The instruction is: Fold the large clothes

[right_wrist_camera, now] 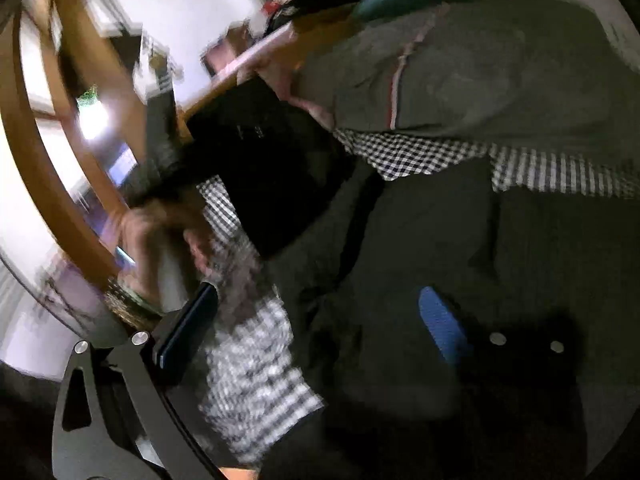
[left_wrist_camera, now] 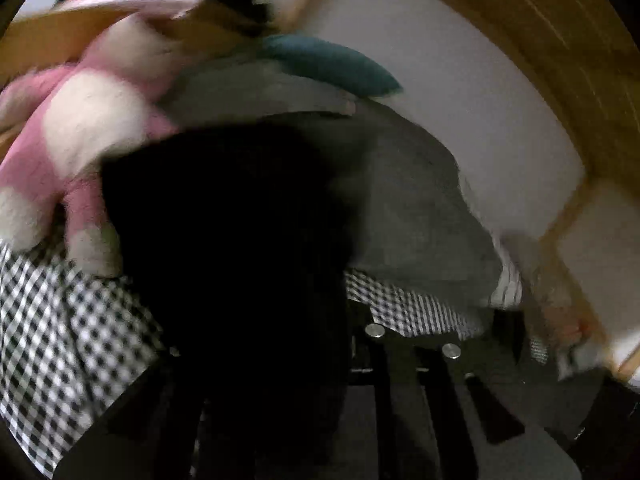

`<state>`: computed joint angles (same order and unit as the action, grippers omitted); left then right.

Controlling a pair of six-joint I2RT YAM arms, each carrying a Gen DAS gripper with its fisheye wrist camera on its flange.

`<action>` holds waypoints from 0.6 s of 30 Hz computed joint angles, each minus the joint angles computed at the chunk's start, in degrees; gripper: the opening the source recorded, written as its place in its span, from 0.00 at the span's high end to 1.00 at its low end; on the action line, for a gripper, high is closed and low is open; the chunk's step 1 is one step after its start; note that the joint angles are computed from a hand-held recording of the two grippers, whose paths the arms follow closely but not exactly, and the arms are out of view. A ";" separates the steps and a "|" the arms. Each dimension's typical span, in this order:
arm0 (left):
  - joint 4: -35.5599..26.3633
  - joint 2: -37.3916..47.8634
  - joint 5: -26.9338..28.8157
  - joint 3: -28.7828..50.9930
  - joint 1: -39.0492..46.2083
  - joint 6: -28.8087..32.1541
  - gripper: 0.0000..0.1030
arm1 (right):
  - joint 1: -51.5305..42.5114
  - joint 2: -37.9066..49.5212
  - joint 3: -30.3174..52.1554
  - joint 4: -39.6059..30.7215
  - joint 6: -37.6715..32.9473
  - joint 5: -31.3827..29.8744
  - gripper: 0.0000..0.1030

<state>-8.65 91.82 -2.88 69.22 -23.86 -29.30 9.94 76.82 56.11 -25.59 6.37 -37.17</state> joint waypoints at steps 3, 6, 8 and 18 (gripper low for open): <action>-2.75 4.47 -4.75 5.13 -7.49 5.34 0.87 | -7.99 0.73 3.38 -4.24 3.67 -8.85 0.03; -5.49 11.18 -11.83 11.10 -16.75 12.45 0.87 | -15.04 4.08 7.31 -7.54 6.91 -18.02 0.03; -7.01 15.65 -18.08 15.07 -23.11 16.51 0.87 | -18.06 7.18 10.11 -11.46 6.67 -20.90 0.03; -6.78 26.97 -37.25 22.64 -37.57 25.08 0.87 | -24.19 16.66 7.43 -22.46 -2.53 -25.89 0.77</action>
